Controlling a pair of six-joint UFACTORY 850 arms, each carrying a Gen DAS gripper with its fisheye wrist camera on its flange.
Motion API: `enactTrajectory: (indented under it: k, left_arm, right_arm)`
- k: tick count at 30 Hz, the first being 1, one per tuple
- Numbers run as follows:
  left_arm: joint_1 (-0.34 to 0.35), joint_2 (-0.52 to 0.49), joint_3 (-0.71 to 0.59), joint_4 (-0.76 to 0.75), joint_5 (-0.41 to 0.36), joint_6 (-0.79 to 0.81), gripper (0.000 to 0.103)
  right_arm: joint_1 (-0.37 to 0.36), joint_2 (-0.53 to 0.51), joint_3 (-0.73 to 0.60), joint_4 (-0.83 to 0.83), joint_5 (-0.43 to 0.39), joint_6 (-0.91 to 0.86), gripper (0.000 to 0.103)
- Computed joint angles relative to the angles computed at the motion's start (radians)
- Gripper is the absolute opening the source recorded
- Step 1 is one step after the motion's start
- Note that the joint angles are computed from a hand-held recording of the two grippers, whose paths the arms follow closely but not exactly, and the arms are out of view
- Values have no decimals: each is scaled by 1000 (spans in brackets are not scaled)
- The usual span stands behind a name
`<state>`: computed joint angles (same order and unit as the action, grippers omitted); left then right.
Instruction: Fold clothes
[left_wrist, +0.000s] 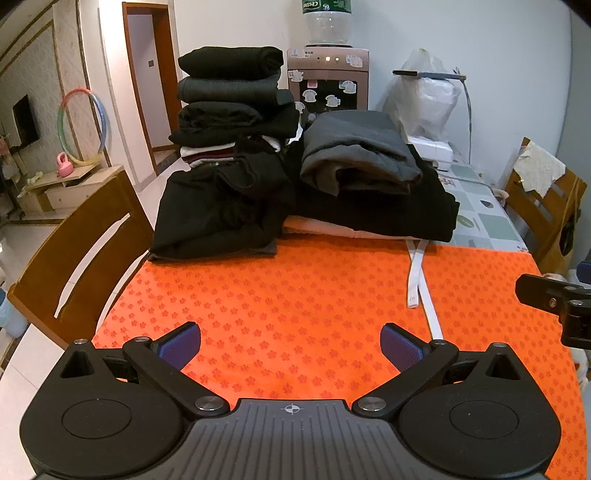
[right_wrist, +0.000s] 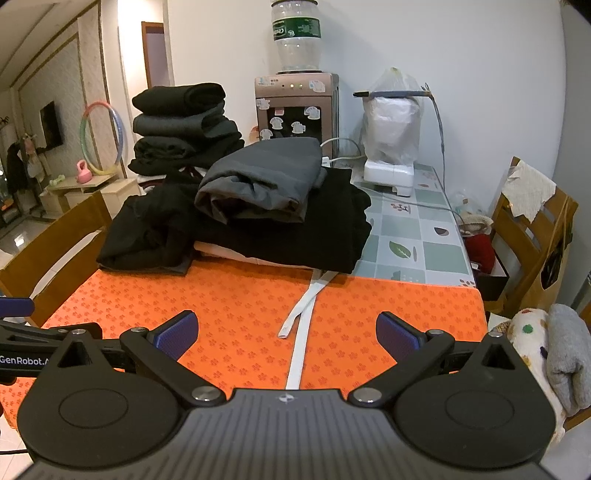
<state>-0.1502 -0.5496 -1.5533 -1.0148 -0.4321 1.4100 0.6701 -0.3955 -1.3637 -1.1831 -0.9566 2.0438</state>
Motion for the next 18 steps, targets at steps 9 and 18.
enactTrajectory:
  k: [9,18]
  left_arm:
    - [-2,-28,-35,61,-20,-78,103]
    - [-4,-66,-85,111,-39,-150,103]
  right_arm:
    - [-14,-5,-2,20,12,-14,103]
    - [-50,-11,-12,38,40,-63,103]
